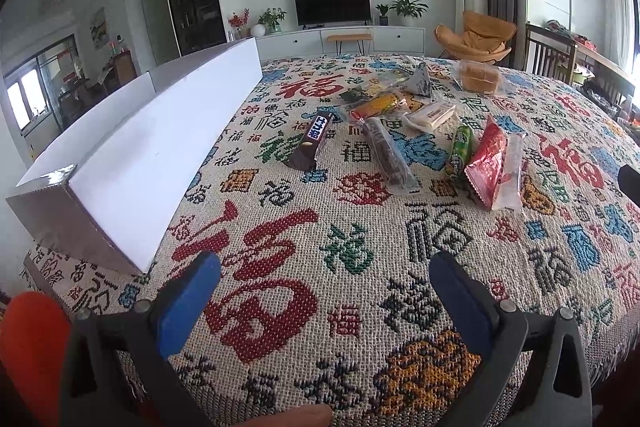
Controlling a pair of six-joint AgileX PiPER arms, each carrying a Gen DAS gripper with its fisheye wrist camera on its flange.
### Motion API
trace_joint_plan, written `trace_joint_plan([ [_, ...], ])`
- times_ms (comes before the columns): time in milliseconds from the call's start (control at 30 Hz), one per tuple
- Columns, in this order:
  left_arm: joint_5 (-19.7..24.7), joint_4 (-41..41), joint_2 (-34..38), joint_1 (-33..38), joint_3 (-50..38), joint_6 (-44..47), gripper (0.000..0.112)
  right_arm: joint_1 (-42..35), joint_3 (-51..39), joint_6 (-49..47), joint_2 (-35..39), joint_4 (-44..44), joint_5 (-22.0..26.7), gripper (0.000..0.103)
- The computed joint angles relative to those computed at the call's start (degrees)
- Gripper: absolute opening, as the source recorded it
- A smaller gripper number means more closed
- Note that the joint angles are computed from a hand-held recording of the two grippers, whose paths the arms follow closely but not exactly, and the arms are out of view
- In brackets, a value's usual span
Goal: Organize snacks
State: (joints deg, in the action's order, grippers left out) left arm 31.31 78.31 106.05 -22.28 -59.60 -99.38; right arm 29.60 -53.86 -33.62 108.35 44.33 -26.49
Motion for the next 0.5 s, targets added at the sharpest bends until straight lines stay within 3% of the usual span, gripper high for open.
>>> trace_joint_plan([
  [500,-1.0,-1.44,0.93,0.52,-0.46,1.89,0.103,-0.04,-0.83,-0.92,0.94,0.94,0.88,0.087],
])
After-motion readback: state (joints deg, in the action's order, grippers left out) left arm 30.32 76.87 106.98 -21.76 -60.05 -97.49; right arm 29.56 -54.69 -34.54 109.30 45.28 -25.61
